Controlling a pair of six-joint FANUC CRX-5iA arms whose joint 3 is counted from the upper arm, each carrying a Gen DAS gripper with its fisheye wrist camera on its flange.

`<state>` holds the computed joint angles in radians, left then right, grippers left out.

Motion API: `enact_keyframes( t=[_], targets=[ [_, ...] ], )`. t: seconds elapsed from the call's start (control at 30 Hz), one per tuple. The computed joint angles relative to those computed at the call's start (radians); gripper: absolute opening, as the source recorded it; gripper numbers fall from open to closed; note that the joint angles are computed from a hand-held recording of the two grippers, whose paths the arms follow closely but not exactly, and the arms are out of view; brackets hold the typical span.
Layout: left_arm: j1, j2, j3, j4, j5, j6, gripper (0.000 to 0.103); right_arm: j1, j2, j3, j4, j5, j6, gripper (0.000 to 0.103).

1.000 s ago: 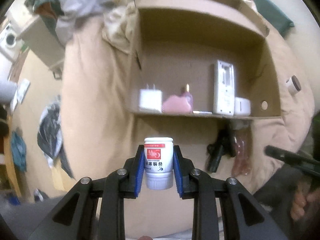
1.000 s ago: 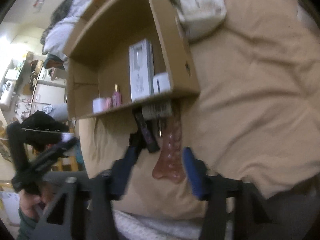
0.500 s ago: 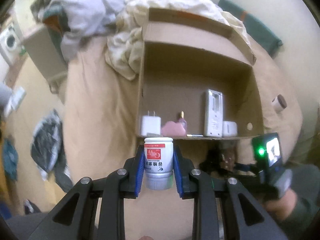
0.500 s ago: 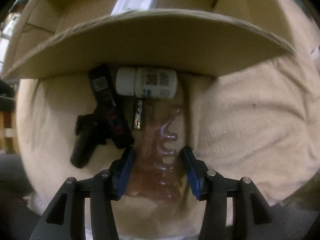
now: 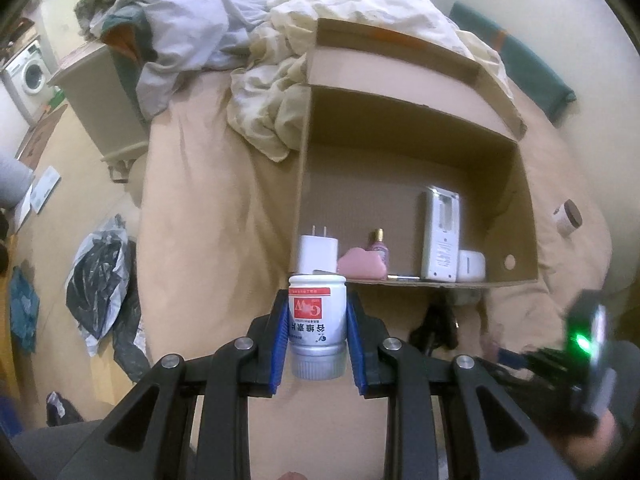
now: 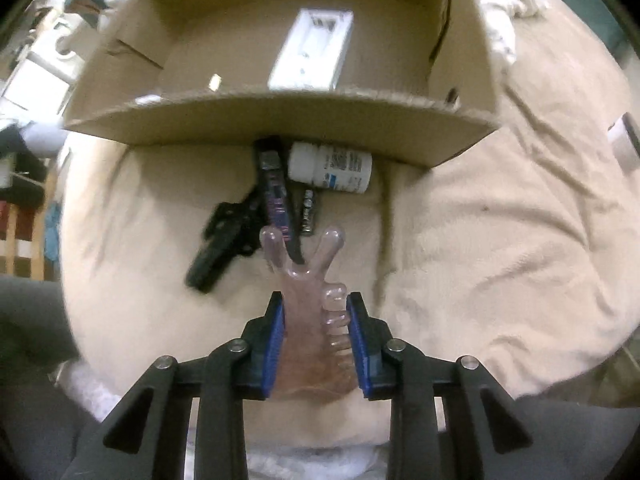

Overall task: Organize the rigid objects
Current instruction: 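Grasp the pink gua sha comb with the right gripper while the left holds the bottle, then lower the bottle and comb into the box and open both grippers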

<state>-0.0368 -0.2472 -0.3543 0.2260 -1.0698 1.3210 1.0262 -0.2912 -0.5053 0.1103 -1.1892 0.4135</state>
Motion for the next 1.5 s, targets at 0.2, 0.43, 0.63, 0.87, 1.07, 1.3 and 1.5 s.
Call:
enact_keyframes(
  t=[0.2,0.43,0.63,0.87,1.07,1.3,1.5],
  targets=[
    [-0.008,-0.015,-0.005,-0.039,0.029,0.026,0.024,0.067,-0.154,-0.034,0.098,0.011,-0.095,0.031],
    [-0.029,-0.026,0.003,-0.050,0.058,0.014,0.024,0.056,-0.225,-0.049,0.222,0.059,-0.107,0.031],
    [-0.086,0.030,0.079,-0.080,0.047,0.026,0.024,-0.092,-0.193,0.002,0.205,0.144,0.030,0.031],
    [-0.146,0.147,0.208,-0.104,0.042,0.062,0.024,-0.218,-0.104,0.079,0.167,0.215,0.177,0.031],
    [-0.201,0.240,0.245,-0.138,0.101,0.047,0.024,-0.302,-0.008,0.098,0.102,0.314,0.253,0.031],
    [-0.217,0.348,0.257,-0.138,0.089,0.047,0.024,-0.319,0.101,0.105,0.063,0.316,0.303,0.031],
    [-0.242,0.371,0.290,-0.199,0.085,0.096,0.024,-0.344,0.157,0.142,0.001,0.285,0.363,0.031]
  ],
)
